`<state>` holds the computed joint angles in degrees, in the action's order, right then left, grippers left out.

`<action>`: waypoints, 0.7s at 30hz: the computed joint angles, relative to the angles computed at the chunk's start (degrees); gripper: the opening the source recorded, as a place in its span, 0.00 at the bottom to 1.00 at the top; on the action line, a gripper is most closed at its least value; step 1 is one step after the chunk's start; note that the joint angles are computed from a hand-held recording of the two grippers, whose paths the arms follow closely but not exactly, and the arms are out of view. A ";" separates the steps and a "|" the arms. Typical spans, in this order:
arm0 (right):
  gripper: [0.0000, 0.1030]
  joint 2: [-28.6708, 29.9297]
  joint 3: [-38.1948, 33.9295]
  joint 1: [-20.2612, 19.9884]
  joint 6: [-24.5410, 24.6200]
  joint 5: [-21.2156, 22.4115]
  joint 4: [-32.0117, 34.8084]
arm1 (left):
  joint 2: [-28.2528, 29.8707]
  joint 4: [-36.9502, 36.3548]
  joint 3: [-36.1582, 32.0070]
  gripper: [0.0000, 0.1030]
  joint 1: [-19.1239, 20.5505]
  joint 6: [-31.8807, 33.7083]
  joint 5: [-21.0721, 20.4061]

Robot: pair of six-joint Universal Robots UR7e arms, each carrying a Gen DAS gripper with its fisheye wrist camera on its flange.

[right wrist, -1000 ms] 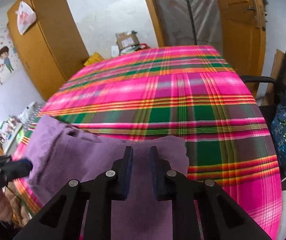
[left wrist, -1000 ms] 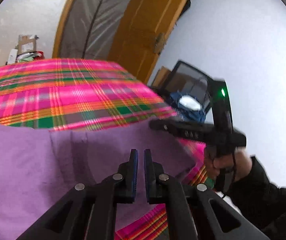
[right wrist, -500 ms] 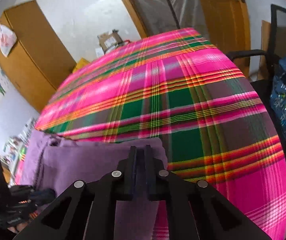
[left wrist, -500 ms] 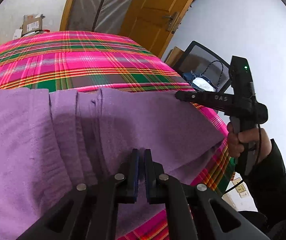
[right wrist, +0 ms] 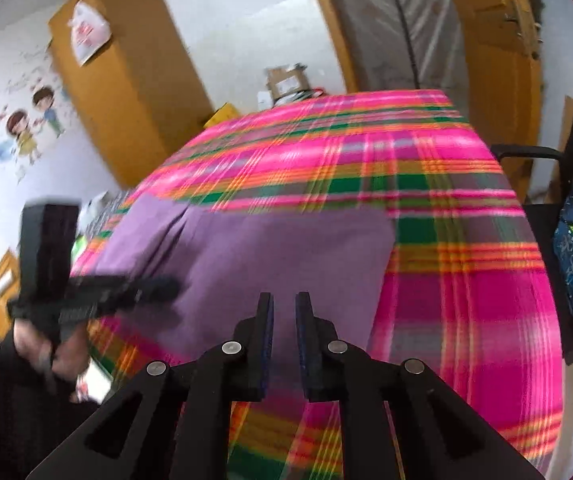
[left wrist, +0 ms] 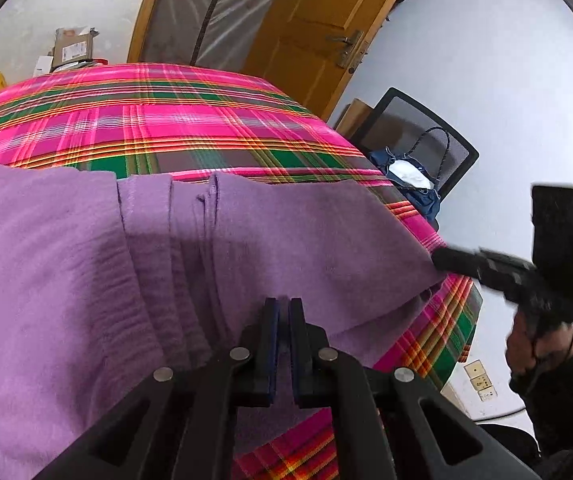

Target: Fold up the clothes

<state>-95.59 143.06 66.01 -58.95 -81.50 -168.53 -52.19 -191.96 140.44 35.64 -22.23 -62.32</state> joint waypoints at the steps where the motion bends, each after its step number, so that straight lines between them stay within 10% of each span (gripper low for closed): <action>1: 0.12 -1.42 0.58 -0.58 -1.48 -0.02 2.43 | 0.01 -0.16 0.15 0.05 -0.07 -0.13 0.03; 8: 0.12 1.97 2.84 -0.92 -1.25 -3.27 -2.37 | 0.21 -0.88 0.72 0.05 -0.53 -0.61 0.45; 21: 0.12 13.98 9.27 0.71 4.88 -10.19 -41.40 | 0.59 -2.10 1.24 0.05 -0.64 -0.67 0.37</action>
<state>-81.62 152.33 66.72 -54.07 -91.69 -209.93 -51.59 -194.06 141.67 35.00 -22.90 -61.94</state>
